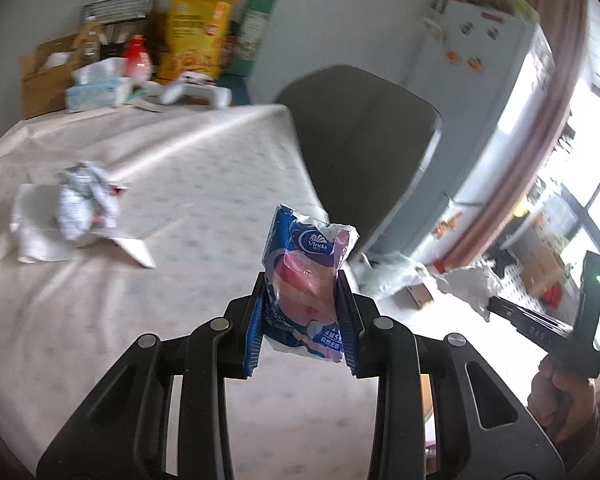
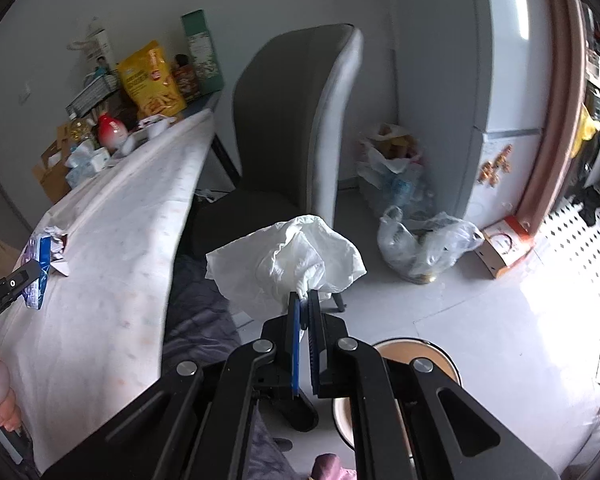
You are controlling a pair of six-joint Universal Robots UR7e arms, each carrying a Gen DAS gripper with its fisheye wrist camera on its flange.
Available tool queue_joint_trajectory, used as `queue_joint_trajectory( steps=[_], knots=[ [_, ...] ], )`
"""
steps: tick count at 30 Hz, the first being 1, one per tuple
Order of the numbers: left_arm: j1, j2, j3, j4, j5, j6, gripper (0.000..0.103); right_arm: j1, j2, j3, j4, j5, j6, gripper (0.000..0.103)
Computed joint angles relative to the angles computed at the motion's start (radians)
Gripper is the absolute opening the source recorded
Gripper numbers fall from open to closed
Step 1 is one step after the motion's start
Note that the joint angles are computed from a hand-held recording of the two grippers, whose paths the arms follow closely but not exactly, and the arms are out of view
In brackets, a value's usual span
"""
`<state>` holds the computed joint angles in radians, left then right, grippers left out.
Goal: Collect trash
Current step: 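Carry the wrapper and tissue over the bucket and open both grippers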
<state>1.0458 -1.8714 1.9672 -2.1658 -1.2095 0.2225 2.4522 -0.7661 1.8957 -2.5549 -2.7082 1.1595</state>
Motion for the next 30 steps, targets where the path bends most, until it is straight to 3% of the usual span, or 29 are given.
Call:
queue_joint_trajectory(
  steps=[6, 18, 23, 24, 25, 27, 30],
  knots=[
    [-0.049, 0.012, 0.058, 0.029, -0.001, -0.010, 0.032, -0.019, -0.044, 0.105, -0.001, 0.034, 0.095, 0.005],
    [-0.122, 0.049, 0.128, 0.052, 0.000, -0.026, 0.032, -0.065, -0.073, 0.256, -0.063, 0.102, 0.205, 0.006],
    [-0.144, 0.065, 0.149, 0.058, -0.002, -0.026, 0.032, -0.111, -0.070, 0.325, -0.093, 0.149, 0.261, 0.010],
    [-0.150, 0.066, 0.154, 0.060, 0.000, -0.025, 0.032, -0.125, -0.071, 0.343, -0.098, 0.167, 0.284, 0.017],
    [-0.153, 0.068, 0.155, 0.061, 0.000, -0.023, 0.032, -0.132, -0.074, 0.361, -0.110, 0.174, 0.297, 0.039],
    [-0.163, 0.073, 0.160, 0.066, 0.001, -0.022, 0.032, -0.133, -0.079, 0.388, -0.105, 0.170, 0.343, 0.057],
    [-0.172, 0.082, 0.168, 0.070, -0.001, -0.026, 0.032, -0.131, -0.097, 0.425, -0.115, 0.171, 0.370, 0.059]
  ],
)
